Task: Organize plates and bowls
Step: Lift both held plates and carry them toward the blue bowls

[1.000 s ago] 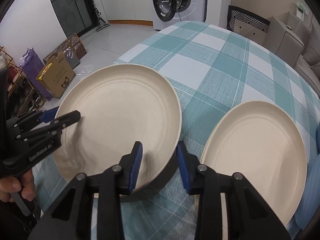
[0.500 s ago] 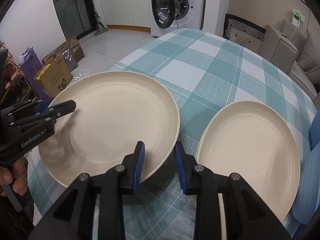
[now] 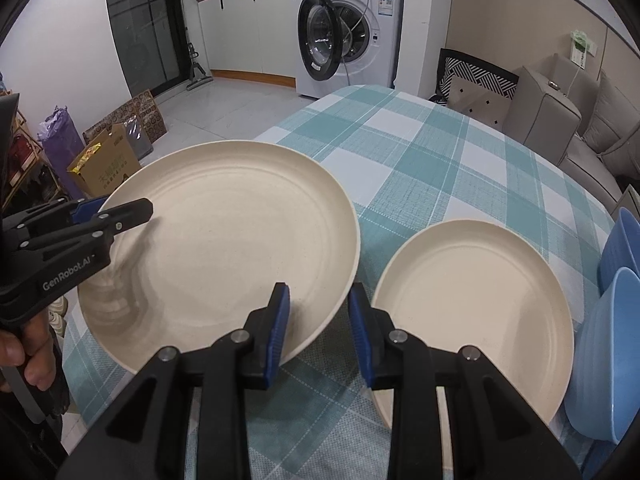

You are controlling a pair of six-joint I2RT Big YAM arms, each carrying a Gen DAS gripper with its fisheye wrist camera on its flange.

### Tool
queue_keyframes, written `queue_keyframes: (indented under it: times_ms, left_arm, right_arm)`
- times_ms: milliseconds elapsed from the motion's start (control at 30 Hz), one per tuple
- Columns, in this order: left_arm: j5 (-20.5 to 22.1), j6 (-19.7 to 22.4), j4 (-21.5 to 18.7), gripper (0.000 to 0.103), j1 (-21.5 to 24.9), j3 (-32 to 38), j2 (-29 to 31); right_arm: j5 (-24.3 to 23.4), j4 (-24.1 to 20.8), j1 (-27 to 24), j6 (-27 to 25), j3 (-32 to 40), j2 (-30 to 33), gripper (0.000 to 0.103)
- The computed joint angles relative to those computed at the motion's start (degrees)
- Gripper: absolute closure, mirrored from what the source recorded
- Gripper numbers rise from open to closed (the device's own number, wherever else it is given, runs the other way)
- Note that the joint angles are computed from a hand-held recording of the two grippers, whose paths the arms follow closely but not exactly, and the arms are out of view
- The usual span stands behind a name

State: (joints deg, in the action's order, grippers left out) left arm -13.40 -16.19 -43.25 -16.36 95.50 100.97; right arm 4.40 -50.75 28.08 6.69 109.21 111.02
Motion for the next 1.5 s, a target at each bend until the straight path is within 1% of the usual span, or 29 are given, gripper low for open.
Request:
queue_keyframes:
  times_ms: [833, 1200, 1500]
  left_arm:
    - [-1.90, 2.98, 1.27, 0.073, -7.10, 3.77, 0.83]
    - [-1.19, 3.67, 1.28, 0.073, -9.46, 6.25, 3.15]
    - [-1.62, 4.84, 0.77, 0.073, -10.92, 9.30, 6.01]
  right_arm:
    - [3.81, 4.92, -3.41, 2.98, -13.50, -11.49, 0.073]
    - [3.33, 6.44, -5.81, 4.47, -19.09, -15.44, 0.073]
    - [2.58, 7.20, -7.52, 5.69, -21.82, -16.83, 0.073]
